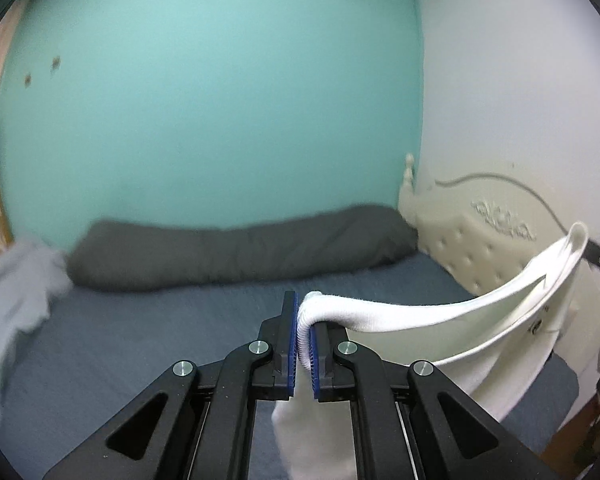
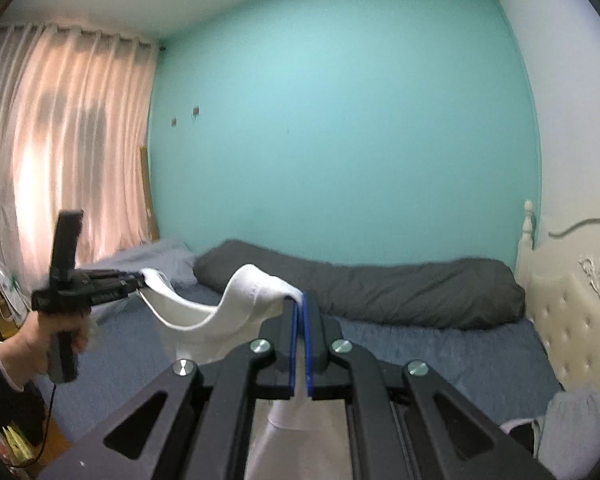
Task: Fold clothes
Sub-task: 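Lift the white shirt by its hem with both tools, spreading it between them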
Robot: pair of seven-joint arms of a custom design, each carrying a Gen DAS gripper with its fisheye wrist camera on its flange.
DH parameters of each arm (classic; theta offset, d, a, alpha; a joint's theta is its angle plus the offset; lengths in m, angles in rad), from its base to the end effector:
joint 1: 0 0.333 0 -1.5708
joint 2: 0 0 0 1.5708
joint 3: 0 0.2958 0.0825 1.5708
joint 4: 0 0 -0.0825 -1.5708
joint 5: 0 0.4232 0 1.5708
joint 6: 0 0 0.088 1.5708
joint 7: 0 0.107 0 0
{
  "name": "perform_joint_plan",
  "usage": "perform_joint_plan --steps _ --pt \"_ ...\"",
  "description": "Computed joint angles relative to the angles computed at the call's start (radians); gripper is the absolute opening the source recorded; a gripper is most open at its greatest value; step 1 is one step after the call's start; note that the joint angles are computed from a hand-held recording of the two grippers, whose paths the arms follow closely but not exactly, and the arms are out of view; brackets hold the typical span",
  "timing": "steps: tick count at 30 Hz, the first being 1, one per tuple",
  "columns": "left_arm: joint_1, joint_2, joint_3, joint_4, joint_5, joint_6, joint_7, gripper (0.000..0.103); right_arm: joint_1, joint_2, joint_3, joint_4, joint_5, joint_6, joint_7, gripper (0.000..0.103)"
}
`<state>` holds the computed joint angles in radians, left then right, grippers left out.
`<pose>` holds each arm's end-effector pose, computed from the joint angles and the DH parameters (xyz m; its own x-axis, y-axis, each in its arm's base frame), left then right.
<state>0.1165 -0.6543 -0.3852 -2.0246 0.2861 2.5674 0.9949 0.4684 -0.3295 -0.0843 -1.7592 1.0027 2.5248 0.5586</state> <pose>0.4031 -0.1951 0.7962 0.0671 -0.9974 0.0275 -0.3295 -0.0482 -0.9429 0.4951 0.1798 0.8045 0.7879 -0.6151 -0.0291 -0.1339 -0.1251 -0.9831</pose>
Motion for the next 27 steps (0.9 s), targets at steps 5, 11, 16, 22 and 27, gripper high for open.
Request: perform_joint_plan --steps 5,11,16,22,27 --pt "0.003 -0.018 0.017 0.133 -0.003 -0.111 0.037 0.005 0.0 0.022 0.008 0.112 -0.005 -0.009 0.06 0.002" --pt "0.021 -0.077 0.024 0.195 0.011 -0.189 0.066 0.005 0.015 0.002 0.021 0.173 -0.028 -0.033 0.074 0.002" --pt "0.028 -0.131 0.029 0.197 -0.002 -0.228 0.084 0.005 0.04 -0.042 0.02 0.168 -0.047 -0.044 0.083 0.002" --pt "0.031 -0.171 0.023 0.164 -0.025 -0.251 0.085 0.005 0.073 -0.105 0.016 0.093 -0.083 -0.03 0.13 0.002" --pt "0.027 -0.221 0.026 0.117 -0.041 -0.265 0.085 0.005 0.108 -0.187 0.009 -0.017 -0.11 -0.007 0.165 0.002"
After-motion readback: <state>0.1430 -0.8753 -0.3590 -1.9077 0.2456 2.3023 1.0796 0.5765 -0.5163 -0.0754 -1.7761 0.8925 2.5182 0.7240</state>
